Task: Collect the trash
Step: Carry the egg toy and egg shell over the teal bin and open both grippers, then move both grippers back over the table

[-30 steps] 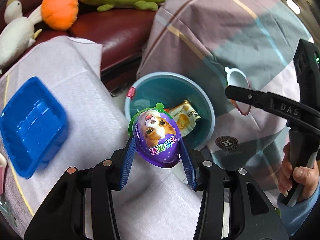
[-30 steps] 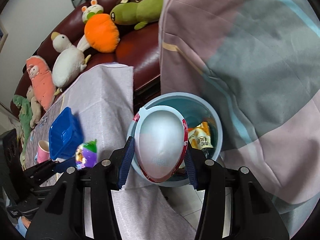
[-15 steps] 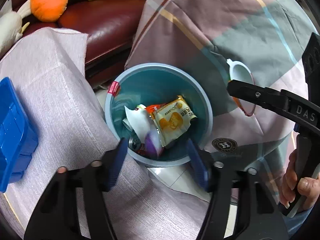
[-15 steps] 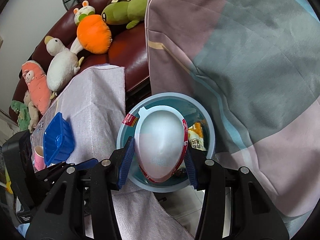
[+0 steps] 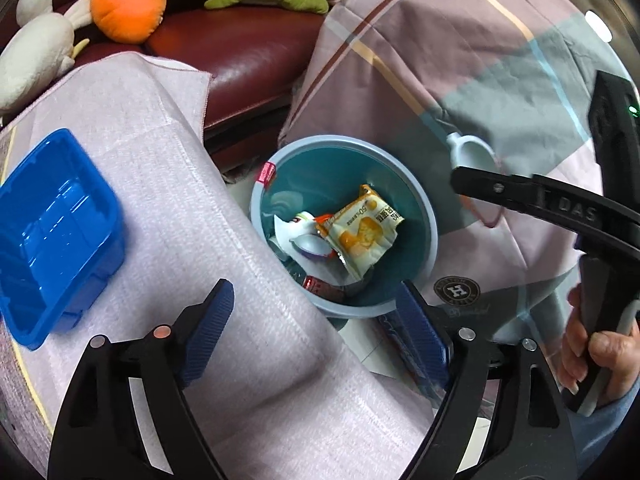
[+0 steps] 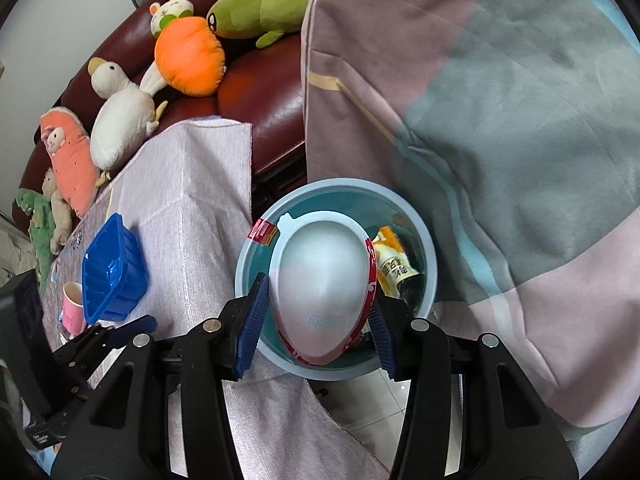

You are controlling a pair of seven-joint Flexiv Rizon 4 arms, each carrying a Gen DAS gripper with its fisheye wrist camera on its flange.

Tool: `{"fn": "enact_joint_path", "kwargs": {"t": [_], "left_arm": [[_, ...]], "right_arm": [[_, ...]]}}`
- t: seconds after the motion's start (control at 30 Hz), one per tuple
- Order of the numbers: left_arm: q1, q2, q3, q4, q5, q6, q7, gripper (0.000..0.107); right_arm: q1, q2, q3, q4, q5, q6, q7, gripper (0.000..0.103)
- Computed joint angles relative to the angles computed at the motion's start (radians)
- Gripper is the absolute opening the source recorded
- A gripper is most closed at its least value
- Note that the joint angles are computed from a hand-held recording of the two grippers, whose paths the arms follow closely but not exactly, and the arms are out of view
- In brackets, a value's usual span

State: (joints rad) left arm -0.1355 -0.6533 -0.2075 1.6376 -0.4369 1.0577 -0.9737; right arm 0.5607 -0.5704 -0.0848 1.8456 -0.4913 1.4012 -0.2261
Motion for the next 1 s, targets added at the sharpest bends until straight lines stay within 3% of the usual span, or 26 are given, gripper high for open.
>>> {"fn": "enact_joint_path", "kwargs": {"t": [0.1, 0.37, 0.67, 1.0], "left_arm": [[0.016, 0.019, -0.009, 0.029, -0.014, 0.014, 0.017, 0.091], [0.054, 0.062, -0.022, 0.087, -0.065, 0.032, 0.056, 0.092], [0.105, 0.128, -0.034, 0.173, -0.159, 0.076, 0.126, 0.092], [0.156, 0.188, -0.014, 0.236, -0.256, 0.108, 0.203, 0.092]], "right_arm": [[-0.01, -0.014, 0.025, -0.028, 0.012, -0.022, -0.02, 0.069], [0.002, -0.011, 0.04, -0.064, 0.011, -0.075, -0.019, 0.078], [0.007, -0.008, 0.086, -0.117, 0.007, -0.15, -0.033, 0.078], [0.038, -0.054, 0.135, -0.263, 0.017, -0.262, -0.101, 0.078]]}}
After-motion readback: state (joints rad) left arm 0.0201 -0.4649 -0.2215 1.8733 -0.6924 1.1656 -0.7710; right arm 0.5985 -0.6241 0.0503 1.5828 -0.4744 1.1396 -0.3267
